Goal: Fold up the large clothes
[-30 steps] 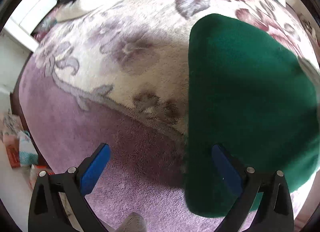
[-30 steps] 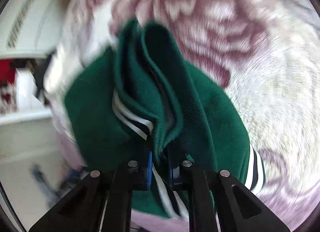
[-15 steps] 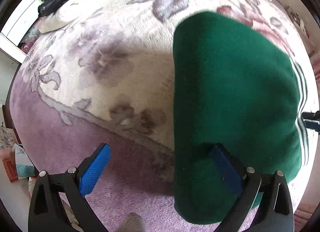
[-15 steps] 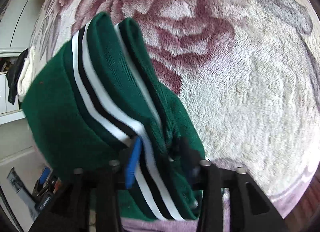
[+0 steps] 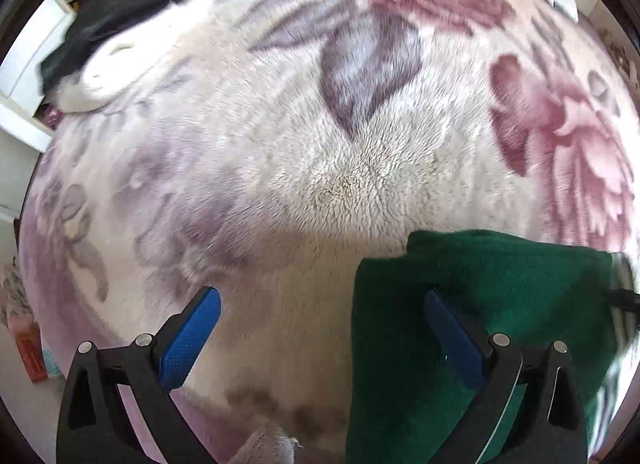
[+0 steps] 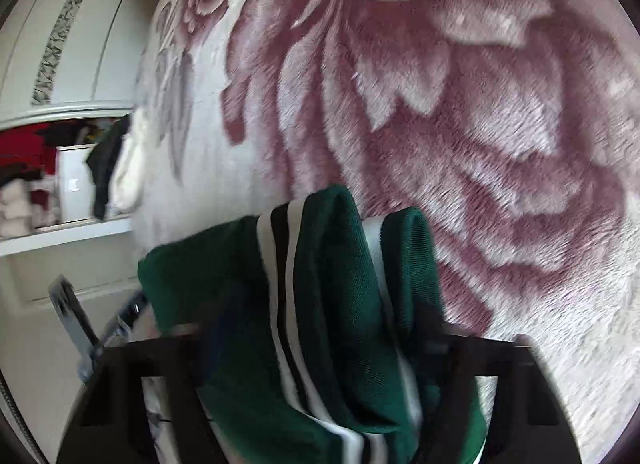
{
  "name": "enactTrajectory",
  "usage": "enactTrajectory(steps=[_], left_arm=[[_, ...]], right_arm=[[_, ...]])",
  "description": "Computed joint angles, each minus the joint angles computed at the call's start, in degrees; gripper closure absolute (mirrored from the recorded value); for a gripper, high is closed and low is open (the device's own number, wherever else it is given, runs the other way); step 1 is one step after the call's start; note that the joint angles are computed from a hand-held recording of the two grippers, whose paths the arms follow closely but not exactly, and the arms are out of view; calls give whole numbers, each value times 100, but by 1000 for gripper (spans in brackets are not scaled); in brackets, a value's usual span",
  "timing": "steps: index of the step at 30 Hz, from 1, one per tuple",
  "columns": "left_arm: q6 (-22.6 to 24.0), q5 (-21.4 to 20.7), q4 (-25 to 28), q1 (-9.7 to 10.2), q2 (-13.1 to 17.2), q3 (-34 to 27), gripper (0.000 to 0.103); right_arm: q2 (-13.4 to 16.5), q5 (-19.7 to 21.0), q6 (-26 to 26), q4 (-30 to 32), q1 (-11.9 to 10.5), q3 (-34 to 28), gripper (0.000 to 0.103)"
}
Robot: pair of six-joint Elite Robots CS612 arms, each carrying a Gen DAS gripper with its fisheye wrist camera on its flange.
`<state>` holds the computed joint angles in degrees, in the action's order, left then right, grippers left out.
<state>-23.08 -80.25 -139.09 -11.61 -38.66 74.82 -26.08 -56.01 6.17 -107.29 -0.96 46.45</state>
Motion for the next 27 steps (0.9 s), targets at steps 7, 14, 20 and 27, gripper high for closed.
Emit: enactTrajectory(steps=[7, 14, 20, 27], left_arm=[[265, -105, -10, 5, 34, -53, 0], [124, -30, -714, -74, -570, 858, 0], [84, 0, -845, -192, -789, 1337, 0], [39, -3, -902, -231, -807, 1434, 0]], right_arm=[[-313, -719, 754, -801, 74, 518, 86], [-657, -1235, 252, -98, 8, 636, 30], [-1584, -1086, -81, 295, -133, 2307, 18], [-1475, -753, -461, -912, -19, 3003, 0]])
